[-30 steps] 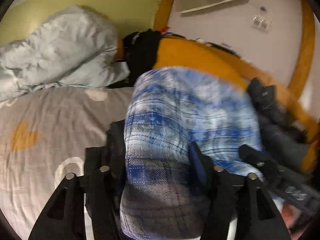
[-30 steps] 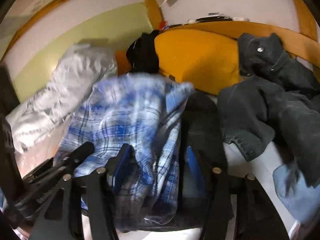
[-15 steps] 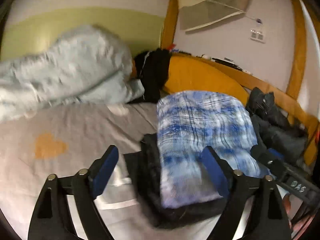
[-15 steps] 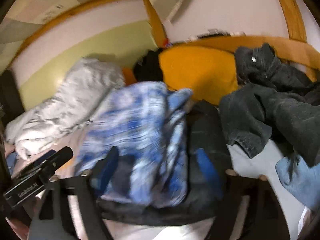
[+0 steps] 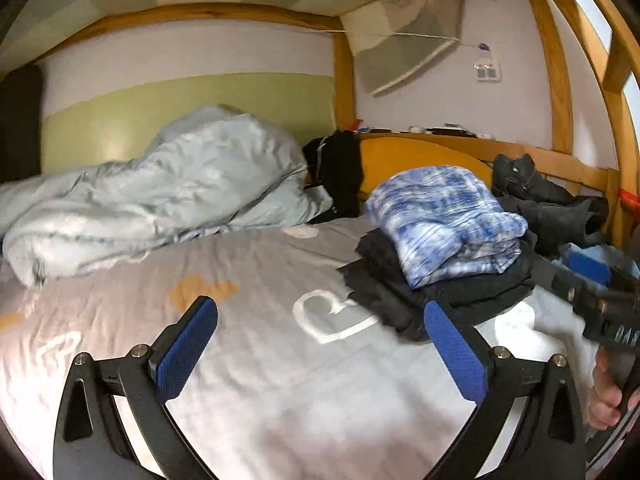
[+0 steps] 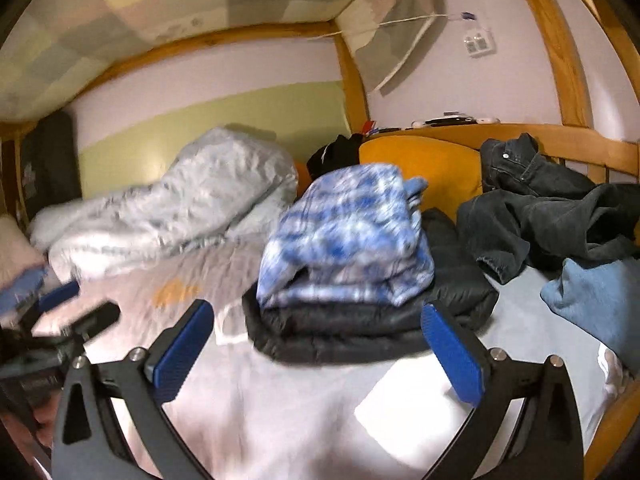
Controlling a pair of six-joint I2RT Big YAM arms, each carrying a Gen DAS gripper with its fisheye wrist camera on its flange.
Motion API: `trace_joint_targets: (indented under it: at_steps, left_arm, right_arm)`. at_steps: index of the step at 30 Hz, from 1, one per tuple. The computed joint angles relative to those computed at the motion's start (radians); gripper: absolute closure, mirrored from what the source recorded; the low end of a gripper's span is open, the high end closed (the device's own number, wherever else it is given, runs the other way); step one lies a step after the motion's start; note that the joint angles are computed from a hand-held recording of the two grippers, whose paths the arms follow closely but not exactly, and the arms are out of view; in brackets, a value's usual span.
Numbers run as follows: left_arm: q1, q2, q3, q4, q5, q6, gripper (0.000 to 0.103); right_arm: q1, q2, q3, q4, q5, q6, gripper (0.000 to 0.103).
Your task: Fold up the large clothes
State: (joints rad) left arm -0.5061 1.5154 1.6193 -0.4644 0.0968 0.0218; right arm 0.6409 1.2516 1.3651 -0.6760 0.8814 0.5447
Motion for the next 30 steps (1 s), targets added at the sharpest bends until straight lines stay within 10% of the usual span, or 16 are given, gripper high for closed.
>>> trace_joint_targets:
  at_steps: [7, 30]
  left_arm:
    - [0.033, 0.021, -0.066, 0.077, 0.047, -0.019, 0.000]
    - [0.019, 0.015, -0.191, 0.285, -0.055, 0.044, 0.000]
  right_arm:
    - [0.027, 0.055, -0.054, 0.113, 0.016, -0.072, 0.000]
    - [0.015, 0.084, -0.036, 0.027, 0.058, -0.030, 0.000]
